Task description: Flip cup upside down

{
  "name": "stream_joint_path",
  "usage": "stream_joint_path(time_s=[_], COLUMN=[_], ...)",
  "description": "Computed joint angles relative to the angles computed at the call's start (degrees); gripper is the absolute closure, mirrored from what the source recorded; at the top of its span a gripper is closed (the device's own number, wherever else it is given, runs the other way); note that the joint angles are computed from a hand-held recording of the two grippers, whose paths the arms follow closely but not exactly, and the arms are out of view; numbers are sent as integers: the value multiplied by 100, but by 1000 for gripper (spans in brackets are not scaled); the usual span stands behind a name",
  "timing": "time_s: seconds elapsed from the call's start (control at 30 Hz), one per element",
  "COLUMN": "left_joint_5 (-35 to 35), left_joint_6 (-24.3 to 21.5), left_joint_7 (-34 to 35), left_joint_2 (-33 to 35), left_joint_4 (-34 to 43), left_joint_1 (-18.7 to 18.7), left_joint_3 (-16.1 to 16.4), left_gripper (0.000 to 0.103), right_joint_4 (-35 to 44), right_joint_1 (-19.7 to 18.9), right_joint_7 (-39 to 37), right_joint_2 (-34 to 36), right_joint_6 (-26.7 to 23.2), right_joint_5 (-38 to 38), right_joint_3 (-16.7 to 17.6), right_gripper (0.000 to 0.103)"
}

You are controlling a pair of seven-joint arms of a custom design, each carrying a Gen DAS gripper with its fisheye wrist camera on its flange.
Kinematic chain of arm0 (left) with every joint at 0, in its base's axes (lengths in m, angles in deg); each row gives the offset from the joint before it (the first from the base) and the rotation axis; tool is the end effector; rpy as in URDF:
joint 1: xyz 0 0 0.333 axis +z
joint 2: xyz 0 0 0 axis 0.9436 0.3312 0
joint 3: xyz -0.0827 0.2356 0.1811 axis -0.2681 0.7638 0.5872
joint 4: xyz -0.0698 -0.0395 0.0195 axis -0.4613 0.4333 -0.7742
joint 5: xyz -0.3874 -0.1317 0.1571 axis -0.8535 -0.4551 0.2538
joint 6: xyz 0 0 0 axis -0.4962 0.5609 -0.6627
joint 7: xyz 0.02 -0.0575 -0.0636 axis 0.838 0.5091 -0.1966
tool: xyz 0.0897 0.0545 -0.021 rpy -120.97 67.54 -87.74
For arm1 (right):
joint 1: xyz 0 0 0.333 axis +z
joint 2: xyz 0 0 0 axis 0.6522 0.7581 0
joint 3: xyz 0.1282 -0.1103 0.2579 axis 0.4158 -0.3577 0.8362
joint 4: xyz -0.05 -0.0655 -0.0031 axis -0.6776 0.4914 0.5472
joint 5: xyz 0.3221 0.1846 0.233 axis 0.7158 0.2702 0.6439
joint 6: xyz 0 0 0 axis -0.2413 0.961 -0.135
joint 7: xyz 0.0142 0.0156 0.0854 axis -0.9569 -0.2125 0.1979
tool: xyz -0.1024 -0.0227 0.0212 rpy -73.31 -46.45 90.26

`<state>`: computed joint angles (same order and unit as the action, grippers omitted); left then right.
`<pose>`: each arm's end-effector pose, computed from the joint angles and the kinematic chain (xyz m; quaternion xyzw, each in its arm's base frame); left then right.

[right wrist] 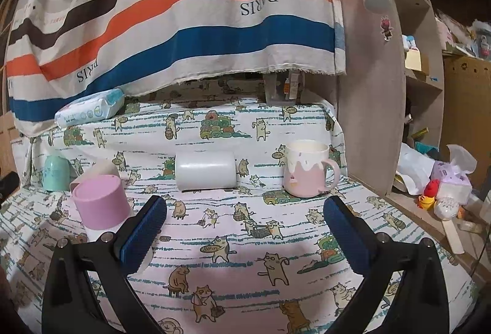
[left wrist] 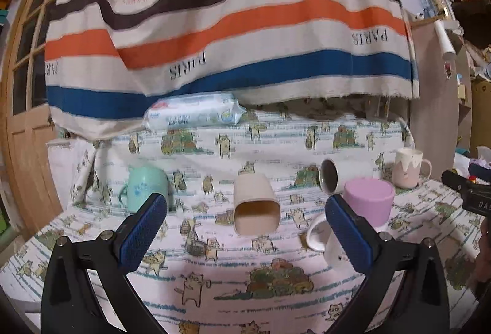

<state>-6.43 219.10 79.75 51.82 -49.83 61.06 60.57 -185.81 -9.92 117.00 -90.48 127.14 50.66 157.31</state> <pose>0.5216 -0.1719 0.4542 -0.4781 0.6145 -0.4838 0.3996 0.4659 0.2402 0.4589 -0.4838 0.6376 -0.4767 0.3635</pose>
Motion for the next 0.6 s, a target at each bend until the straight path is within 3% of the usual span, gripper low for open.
stream_joint_path(time_s=[0.13,0.6], left_joint_5=[547,655], left_joint_6=[-609,-892], left_joint_7=[-562,-640], left_joint_2=[-29,-26], left_joint_4=[75,141], left_joint_1=[80,179], left_joint_3=[115,36], left_gripper=[0,0], right_joint_4=[73,157], right_joint_1=[-23,-77], right_joint_7=[-138,-343], right_joint_2=[135,319], right_joint_6=[29,234], right_joint_5=[-92,-1], right_joint_3=[6,88], right_gripper=[0,0])
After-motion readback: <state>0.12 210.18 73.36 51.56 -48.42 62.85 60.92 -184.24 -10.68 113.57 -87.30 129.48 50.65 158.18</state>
